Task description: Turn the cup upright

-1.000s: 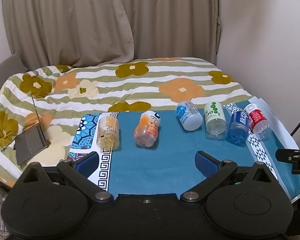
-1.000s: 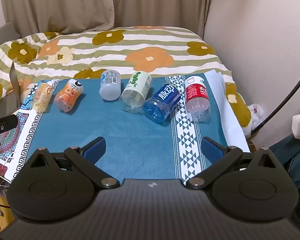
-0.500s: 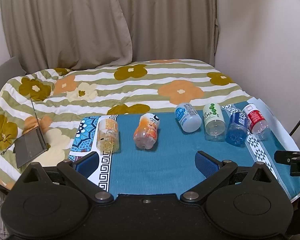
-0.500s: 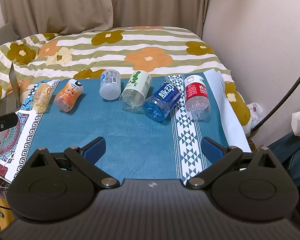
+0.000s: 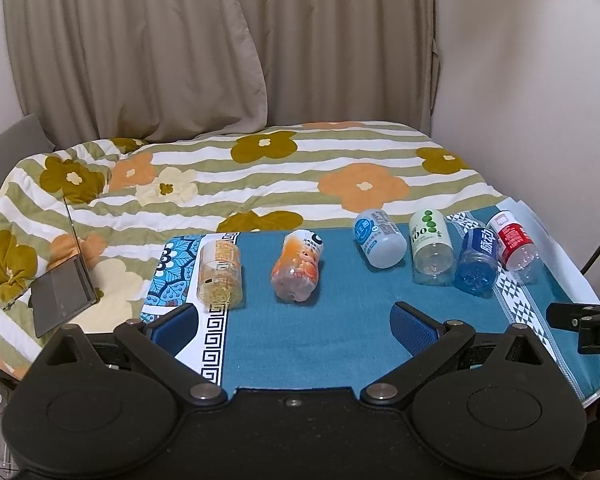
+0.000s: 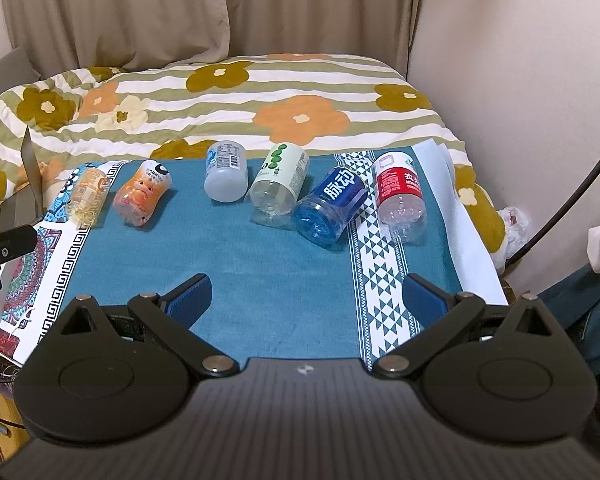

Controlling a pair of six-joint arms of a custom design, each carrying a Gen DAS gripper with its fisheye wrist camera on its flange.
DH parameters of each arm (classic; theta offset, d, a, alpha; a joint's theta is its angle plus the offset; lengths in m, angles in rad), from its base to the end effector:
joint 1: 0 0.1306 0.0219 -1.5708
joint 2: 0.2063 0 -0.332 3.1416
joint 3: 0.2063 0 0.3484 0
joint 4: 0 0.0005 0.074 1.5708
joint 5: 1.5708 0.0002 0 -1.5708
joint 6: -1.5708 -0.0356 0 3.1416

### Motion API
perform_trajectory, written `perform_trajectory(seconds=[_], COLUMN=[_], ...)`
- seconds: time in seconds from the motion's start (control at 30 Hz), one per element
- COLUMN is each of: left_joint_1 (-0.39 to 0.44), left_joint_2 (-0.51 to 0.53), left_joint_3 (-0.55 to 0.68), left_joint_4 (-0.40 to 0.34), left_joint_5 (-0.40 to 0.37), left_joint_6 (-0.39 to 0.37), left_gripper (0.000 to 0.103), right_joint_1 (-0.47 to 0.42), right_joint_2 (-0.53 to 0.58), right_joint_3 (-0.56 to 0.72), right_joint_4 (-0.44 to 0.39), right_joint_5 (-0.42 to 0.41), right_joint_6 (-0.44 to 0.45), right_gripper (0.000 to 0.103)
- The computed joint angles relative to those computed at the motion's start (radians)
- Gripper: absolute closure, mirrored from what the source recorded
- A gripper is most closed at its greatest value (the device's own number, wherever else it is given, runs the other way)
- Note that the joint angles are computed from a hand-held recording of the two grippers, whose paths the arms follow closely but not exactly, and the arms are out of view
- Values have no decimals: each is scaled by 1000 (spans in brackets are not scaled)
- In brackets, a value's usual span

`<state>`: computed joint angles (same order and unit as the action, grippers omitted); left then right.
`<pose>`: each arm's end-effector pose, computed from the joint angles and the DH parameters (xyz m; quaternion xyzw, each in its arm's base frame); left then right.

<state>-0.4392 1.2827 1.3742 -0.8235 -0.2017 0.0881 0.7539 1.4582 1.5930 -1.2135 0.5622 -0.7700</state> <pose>0.3853 -0.1737 0.4204 0.1183 0.9019 -0.0168 0.4151 0.3394 0.2919 0.4161 0.0751 0.9312 -0.0331 0.3550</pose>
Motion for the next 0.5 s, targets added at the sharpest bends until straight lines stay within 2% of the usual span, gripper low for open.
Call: perform_trajectory(seconds=[0.5], left_joint_1=[0], left_joint_2=[14], left_joint_3=[12], left_joint_4=[-4], left_joint_5=[4], left_joint_6=[0], left_gripper=[0], right_joint_1=[-4], right_joint_2=[8], right_joint_3=[7], right_joint_4=[0], right_joint_5=[-3], right_joint_6=[3], right_gripper=[0])
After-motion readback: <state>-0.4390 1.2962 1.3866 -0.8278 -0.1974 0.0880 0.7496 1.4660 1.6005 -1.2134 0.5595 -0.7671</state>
